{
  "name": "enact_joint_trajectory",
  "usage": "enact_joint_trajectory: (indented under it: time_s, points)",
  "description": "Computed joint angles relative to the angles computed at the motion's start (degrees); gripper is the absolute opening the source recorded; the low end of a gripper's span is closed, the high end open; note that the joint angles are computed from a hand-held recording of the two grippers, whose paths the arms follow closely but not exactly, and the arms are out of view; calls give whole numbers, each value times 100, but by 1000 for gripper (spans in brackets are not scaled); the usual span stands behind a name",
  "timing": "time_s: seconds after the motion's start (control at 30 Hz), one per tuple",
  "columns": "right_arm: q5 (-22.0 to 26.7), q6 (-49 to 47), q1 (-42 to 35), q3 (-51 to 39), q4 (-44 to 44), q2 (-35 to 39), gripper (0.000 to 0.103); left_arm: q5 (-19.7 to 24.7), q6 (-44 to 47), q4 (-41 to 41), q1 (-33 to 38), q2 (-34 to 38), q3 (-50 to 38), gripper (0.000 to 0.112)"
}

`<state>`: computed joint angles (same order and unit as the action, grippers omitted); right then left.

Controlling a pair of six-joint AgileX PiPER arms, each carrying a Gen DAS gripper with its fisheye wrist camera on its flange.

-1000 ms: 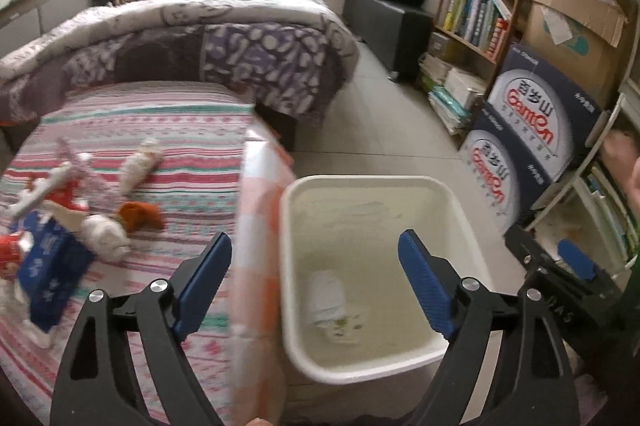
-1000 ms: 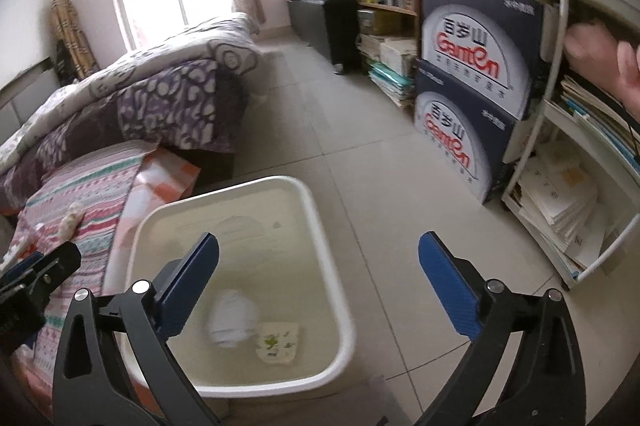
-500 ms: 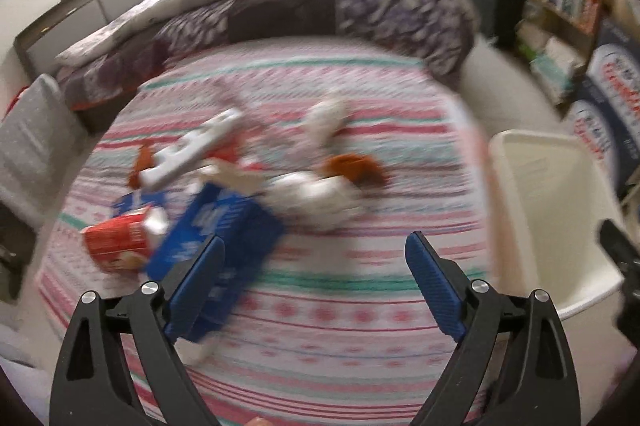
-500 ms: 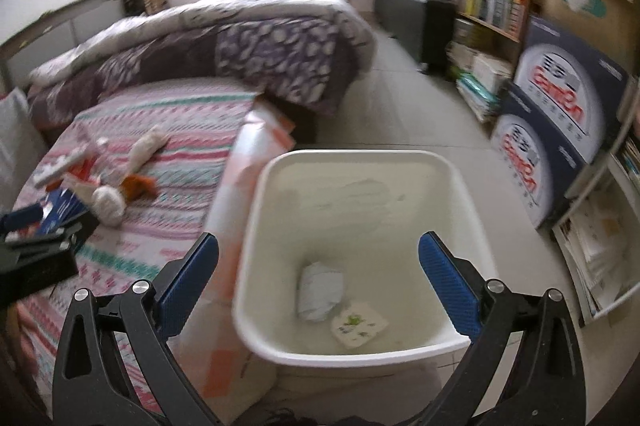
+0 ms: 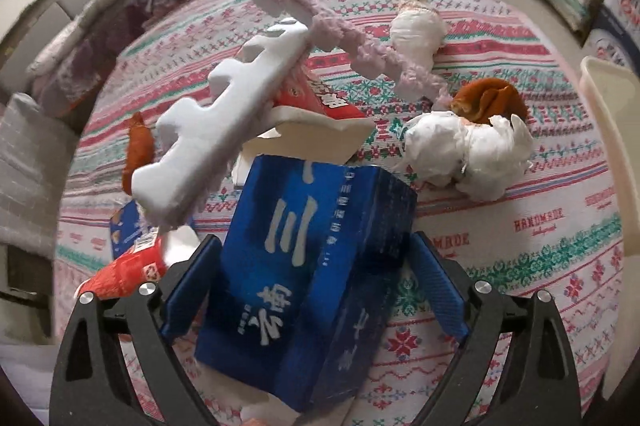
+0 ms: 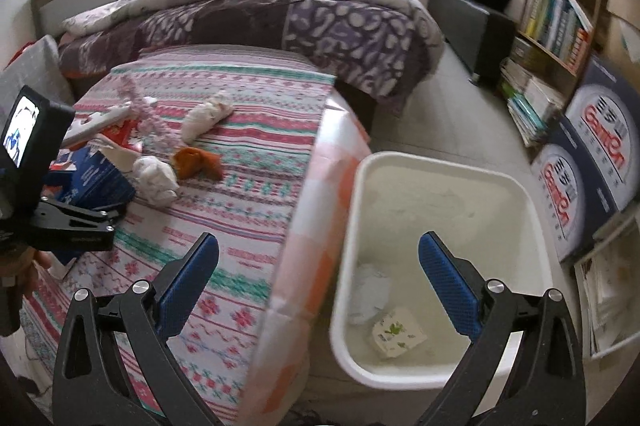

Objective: Collect trash
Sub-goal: 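Grasp the blue carton on the bed with the left tool, then grasp the white wrapped bundle with the right tool while the left tool holds the blue carton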

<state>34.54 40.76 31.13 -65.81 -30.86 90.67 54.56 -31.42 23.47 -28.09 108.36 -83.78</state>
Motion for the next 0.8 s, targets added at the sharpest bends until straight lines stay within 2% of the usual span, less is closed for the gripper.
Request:
enact_joint_trajectory:
  time_s: [0.1,0.23,0.47,0.6,0.8]
  points:
    - [18,-424,50,-368,374,305,96,-400,174,-196,62,-292,451,84]
    - [-27,-1046,150,-879,858,743,96,-1015,209,-389,-27,-898,1309,63]
    - [52,-1627,463,-1724,1109,1445,96,-1923,-1046,-162,-162,-2058,2887,57]
    - [218,-1704,653,-2281,1259,1905,96,-2098,-2106,218,-184,-2777,3595,57]
    - [550,-1589,864,-2979,1200,2512,96,-1840,-3488,957,-330,-3635,4197,57]
